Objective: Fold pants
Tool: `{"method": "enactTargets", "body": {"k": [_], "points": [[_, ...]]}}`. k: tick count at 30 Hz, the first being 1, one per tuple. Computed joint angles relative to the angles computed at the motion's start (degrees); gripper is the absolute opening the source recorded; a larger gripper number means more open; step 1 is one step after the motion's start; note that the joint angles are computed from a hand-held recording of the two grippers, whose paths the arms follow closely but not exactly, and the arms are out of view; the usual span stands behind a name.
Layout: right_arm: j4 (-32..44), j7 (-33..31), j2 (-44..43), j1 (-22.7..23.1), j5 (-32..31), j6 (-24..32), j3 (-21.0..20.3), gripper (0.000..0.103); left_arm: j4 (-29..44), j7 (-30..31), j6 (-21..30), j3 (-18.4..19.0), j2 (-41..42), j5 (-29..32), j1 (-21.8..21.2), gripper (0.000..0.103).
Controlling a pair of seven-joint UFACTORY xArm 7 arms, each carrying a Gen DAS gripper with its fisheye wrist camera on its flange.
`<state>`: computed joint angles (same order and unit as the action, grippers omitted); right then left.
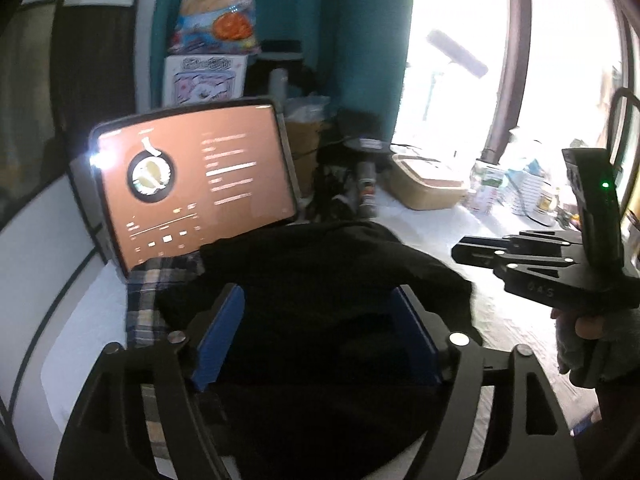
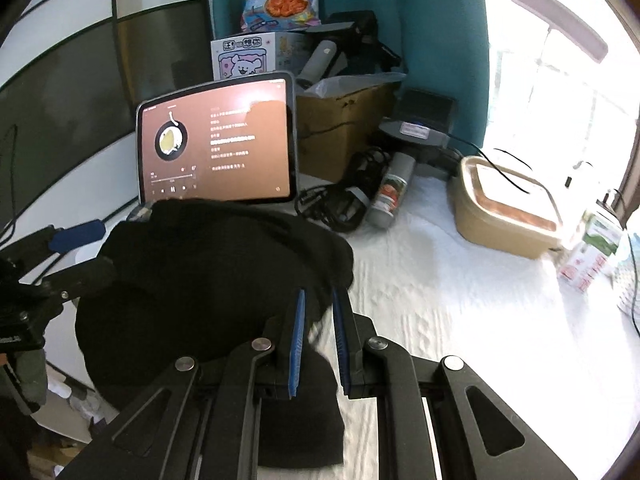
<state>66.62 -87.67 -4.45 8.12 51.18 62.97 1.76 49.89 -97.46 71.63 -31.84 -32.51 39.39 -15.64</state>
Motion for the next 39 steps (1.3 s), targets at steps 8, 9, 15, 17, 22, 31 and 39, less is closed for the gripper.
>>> {"method": "enactTargets", "body": {"k": [8,9,15,17,22,31,39], "points": [[-2.7,-2.1,-2.4,-3.4,1.7,-0.1,-3.7,0.077,4.8,-3.1,1.1,-2.9,6.6,3.5,-1.0,0.098],[-2.8,-2.4,-2.6,-4.0,1.9,0.2,-4.3,0.077,5.3,-4.1,1.2,-3.1,7.6,4.3,-1.3,0.098],[-3.4,-3.8,-3.1,-7.5,2.3,-0.1,-6.6,0.077,9.8,-7.6,3.3,-3.5,14.5,9.4,-4.0,0.099],[-3.4,-4.3,-3.4,-8.6,2.5,0.0,-7.4,0.077,11.1,-8.5,3.9,-3.1,16.3,10.6,-5.2,0.102],[-3.1,-5.3,-4.2,-11.6,3.8,0.6,-9.7,0.078,15.1,-9.3,5.7,-2.0,21.5,13.8,-8.5,0.102],[-2.1,-7.6,-5.7,-15.9,6.9,2.7,-13.2,0.079,24.3,-11.5,16.0,-1.3,29.7,21.6,-16.3,0.102],[-0.9,-9.3,-6.8,-19.2,10.6,5.6,-15.9,0.082,31.5,-9.8,22.1,2.1,34.1,26.9,-23.6,0.102]]}}
